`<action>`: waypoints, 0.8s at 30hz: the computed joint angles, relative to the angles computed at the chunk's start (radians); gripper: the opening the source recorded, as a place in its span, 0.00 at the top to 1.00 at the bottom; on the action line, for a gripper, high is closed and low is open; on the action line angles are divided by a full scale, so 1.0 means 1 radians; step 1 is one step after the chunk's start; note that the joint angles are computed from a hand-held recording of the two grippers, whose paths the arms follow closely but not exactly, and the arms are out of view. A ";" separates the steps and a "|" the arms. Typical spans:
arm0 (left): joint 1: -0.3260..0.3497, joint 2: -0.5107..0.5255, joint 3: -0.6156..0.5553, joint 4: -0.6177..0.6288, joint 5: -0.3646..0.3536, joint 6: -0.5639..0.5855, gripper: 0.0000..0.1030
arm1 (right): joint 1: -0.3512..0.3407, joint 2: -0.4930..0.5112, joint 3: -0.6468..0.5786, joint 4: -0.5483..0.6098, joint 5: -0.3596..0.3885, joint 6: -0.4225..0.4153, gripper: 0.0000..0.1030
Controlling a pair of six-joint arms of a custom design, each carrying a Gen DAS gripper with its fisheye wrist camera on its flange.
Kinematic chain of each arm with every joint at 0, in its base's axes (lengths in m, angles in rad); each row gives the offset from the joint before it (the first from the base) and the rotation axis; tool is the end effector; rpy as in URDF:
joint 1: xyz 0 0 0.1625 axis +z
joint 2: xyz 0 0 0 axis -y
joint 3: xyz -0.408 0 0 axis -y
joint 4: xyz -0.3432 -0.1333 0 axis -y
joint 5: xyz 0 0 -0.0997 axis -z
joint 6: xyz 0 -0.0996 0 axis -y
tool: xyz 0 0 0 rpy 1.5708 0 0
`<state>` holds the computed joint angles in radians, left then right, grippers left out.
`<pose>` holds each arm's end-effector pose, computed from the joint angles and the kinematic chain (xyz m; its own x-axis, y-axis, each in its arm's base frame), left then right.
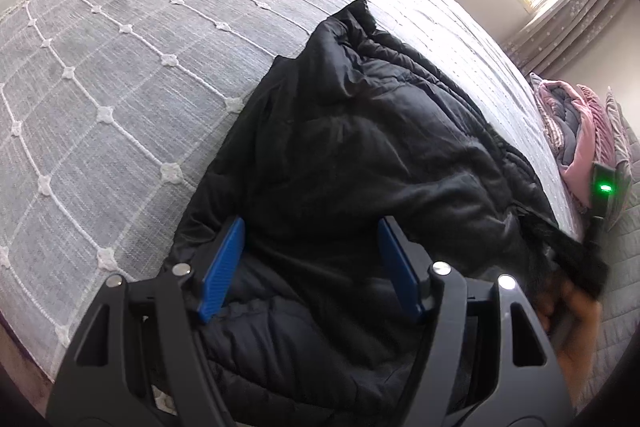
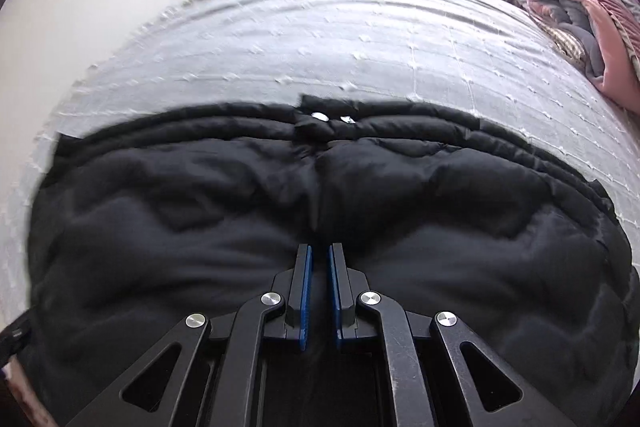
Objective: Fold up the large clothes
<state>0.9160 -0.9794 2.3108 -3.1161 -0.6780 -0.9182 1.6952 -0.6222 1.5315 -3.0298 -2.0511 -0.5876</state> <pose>-0.0882 -0.4612 0.1279 -0.8361 -0.4635 -0.2935 -0.1139 0.6700 -0.7336 0.1702 -0.6575 0.1063 -0.6987 -0.3613 0.6175 -0.5925 0.7760 -0.2164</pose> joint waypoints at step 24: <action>0.065 -0.082 0.086 -0.112 -0.078 -0.014 0.33 | -0.294 -0.448 0.380 -0.081 0.250 -0.070 0.80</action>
<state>0.9812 -1.0613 2.3972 -3.2281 -0.7557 -0.9318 1.4016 -1.0707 1.9113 -3.1110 -1.8015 -0.6578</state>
